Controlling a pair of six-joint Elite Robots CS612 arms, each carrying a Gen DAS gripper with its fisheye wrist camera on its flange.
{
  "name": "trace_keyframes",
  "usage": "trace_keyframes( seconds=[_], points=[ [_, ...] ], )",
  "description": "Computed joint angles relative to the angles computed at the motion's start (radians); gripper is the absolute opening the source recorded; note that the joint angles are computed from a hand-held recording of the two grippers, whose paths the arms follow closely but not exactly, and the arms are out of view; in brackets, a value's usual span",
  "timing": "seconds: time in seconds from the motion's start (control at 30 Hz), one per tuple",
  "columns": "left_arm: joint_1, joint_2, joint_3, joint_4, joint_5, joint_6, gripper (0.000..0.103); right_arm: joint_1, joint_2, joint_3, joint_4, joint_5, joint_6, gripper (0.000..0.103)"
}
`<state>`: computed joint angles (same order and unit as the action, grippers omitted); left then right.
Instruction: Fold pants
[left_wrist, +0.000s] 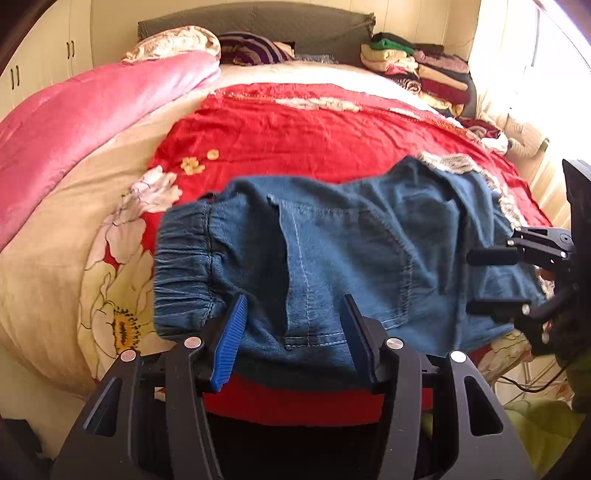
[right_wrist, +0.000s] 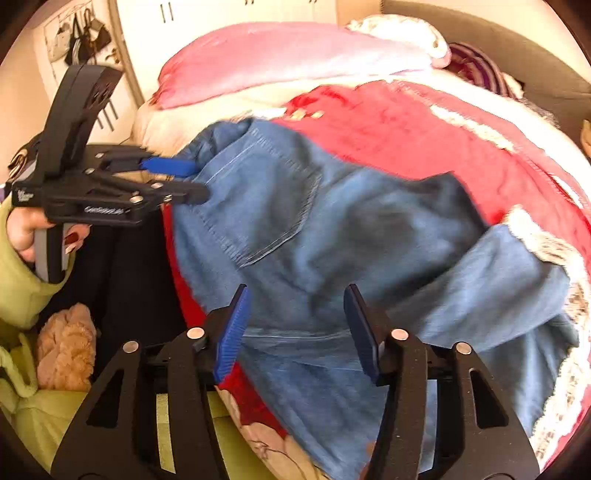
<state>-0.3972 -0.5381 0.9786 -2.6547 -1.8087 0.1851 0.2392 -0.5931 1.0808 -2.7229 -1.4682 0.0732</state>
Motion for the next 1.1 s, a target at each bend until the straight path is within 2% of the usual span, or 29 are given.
trace_keyframes(
  seconds=[0.17,0.23,0.37,0.4,0.5,0.57,0.8,0.97,1.1],
  points=[
    [0.001,-0.02,0.028,-0.055,-0.012,-0.008,0.061,-0.005,-0.027,0.042,-0.062,-0.053,0.026,0.055],
    [0.0,-0.026,0.035,-0.074,-0.015,-0.011,0.073,-0.008,-0.039,0.062,-0.085,-0.078,0.038,0.058],
    [-0.002,-0.035,0.047,-0.091,-0.022,-0.001,0.076,-0.013,-0.061,0.096,-0.13,-0.14,0.055,0.065],
    [-0.002,-0.036,0.05,-0.094,-0.025,0.001,0.08,-0.014,-0.064,0.1,-0.139,-0.155,0.061,0.067],
    [-0.006,-0.043,0.059,-0.103,-0.035,0.013,0.083,-0.019,-0.076,0.116,-0.168,-0.194,0.079,0.071],
    [-0.008,-0.046,0.063,-0.107,-0.046,0.018,0.09,-0.022,-0.084,0.128,-0.189,-0.221,0.087,0.073],
    [-0.019,-0.042,0.053,-0.103,-0.118,0.025,0.091,-0.032,-0.097,0.141,-0.213,-0.283,0.117,0.079],
    [-0.035,-0.022,0.02,-0.037,-0.187,0.048,0.091,-0.042,-0.091,0.115,-0.18,-0.329,0.128,0.082],
    [-0.046,0.003,-0.023,0.047,-0.237,0.074,0.09,-0.057,-0.075,0.073,-0.118,-0.334,0.136,0.083]
  ],
)
